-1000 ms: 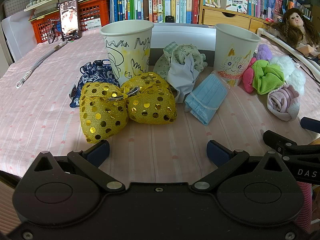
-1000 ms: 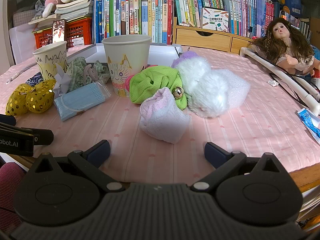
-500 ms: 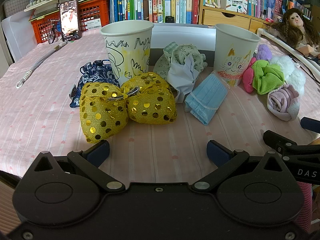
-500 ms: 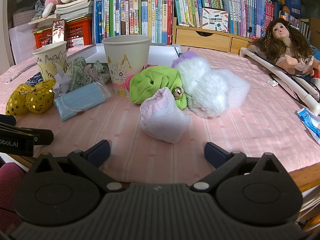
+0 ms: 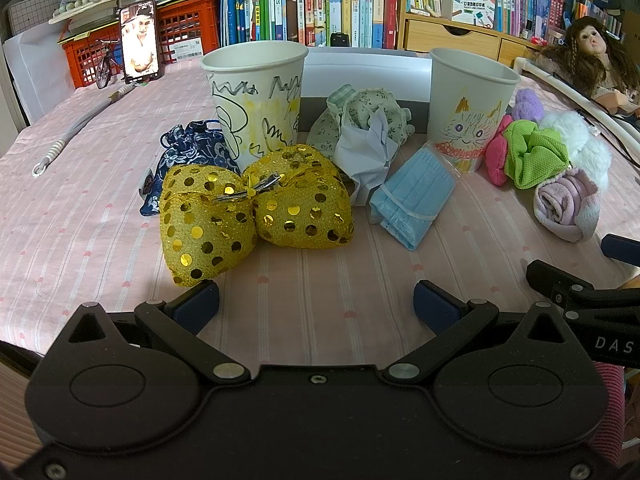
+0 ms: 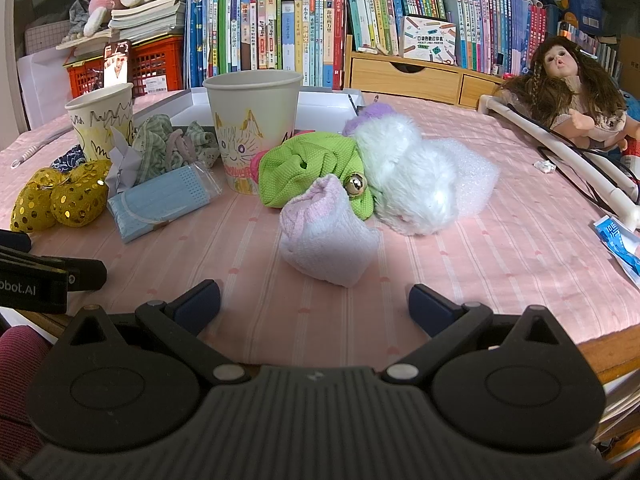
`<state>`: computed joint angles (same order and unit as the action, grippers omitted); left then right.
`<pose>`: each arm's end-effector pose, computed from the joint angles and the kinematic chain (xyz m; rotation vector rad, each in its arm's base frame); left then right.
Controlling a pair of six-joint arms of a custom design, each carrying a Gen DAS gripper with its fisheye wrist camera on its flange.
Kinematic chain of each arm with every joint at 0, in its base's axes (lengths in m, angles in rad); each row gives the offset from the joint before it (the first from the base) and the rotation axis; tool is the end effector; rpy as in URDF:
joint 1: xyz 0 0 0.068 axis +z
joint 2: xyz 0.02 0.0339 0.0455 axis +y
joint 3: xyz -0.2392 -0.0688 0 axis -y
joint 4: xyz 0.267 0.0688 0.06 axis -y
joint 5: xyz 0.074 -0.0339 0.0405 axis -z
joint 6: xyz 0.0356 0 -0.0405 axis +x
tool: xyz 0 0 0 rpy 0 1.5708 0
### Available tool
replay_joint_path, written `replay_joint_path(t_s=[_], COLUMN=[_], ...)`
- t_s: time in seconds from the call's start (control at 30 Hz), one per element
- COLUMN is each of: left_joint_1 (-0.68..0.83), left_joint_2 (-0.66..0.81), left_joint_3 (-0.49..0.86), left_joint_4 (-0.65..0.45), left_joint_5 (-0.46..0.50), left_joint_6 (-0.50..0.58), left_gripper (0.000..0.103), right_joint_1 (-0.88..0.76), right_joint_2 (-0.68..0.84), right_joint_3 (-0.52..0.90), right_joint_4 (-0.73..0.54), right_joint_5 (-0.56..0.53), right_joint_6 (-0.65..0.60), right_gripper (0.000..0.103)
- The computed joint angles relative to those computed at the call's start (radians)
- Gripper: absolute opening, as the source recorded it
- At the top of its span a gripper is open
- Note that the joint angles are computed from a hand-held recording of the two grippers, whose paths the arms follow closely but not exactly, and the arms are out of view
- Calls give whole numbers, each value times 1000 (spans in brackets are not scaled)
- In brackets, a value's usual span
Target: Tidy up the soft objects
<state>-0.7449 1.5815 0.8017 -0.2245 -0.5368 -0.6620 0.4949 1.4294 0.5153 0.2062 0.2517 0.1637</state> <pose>0.2408 -0.1973 0.1194 -0.0916 2.3808 0.0510 0.2499 0.1248 0.1049 -0.2415 2.2399 0.0656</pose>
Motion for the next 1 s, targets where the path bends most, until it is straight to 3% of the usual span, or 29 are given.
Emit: replay_joint_path(t_s=[0.77,1.0], left_joint_1=[5,1], left_joint_2=[-25,-41], left_joint_3=[-31,-64], left_joint_4=[31,73], left_joint_5=[0,-7], left_joint_6=[25,47], left_gripper=[103,103], right_joint_1=[-4,-10], right_joint_2=[-7,0], right_joint_3=[-14,-47], right_joint_4=[19,96], right_joint_5=[-3,-12], right_joint_6=[-4,-19], right_gripper=[103,103])
